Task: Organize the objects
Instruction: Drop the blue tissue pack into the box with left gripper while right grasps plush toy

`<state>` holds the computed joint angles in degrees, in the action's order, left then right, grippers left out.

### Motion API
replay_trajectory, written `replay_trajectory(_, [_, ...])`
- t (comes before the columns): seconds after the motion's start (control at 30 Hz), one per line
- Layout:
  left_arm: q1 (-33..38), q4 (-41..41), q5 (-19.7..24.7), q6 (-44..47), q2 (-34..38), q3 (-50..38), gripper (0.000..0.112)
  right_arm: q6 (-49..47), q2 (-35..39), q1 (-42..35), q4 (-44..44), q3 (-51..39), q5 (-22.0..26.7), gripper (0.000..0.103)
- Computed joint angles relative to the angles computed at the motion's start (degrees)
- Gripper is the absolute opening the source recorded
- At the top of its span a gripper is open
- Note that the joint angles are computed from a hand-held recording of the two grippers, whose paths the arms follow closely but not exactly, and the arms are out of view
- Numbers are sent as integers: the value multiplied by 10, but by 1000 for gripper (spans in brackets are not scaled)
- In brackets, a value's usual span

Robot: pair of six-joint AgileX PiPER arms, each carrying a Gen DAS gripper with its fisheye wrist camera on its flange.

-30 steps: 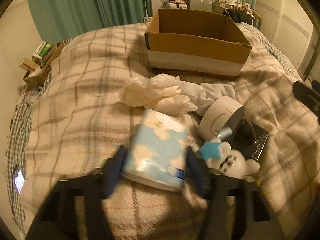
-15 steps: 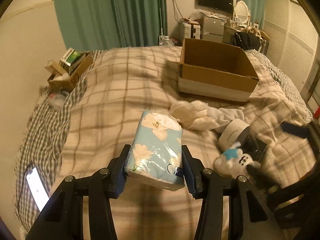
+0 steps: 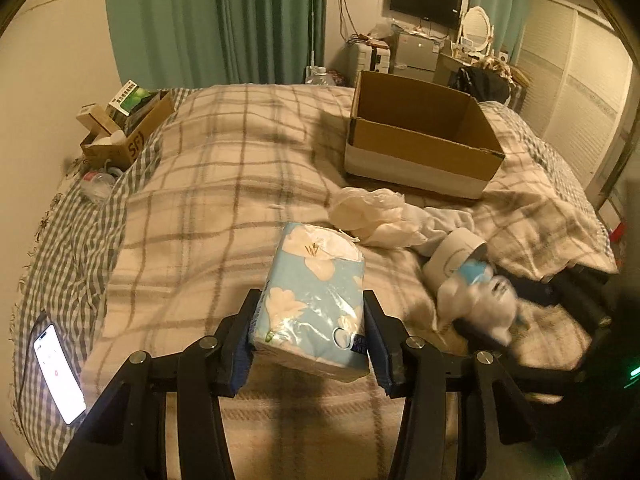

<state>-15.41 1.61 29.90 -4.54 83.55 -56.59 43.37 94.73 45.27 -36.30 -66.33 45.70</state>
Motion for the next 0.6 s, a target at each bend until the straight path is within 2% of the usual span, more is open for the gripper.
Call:
replay_trajectory(0.17, [6,-70,40,74,5,-50,49,-28,-75,-38,26,-16,-15,47])
replay_trajectory(0.33, [-11,-107,88,116,58,-188,49,-119,-87,-113,29,-123,13,47])
replay_trajectory(0.43, [-29,-104,120,126,132,-319,49,-185,-53,-167,41,-212,22,47])
replay_trajectory(0.47, [-34,-102,126,120,170,-376,49,-206,-36,-185,49,-246,25,47])
replay_trajectory(0.57, [-39,-110,184,109,281,-548,49,-246,21,-223,69,-331,32,47])
replay_trajectory(0.6, [-43,-120,185,110,325,-606,49,-259,47,-237,76,-363,34,47])
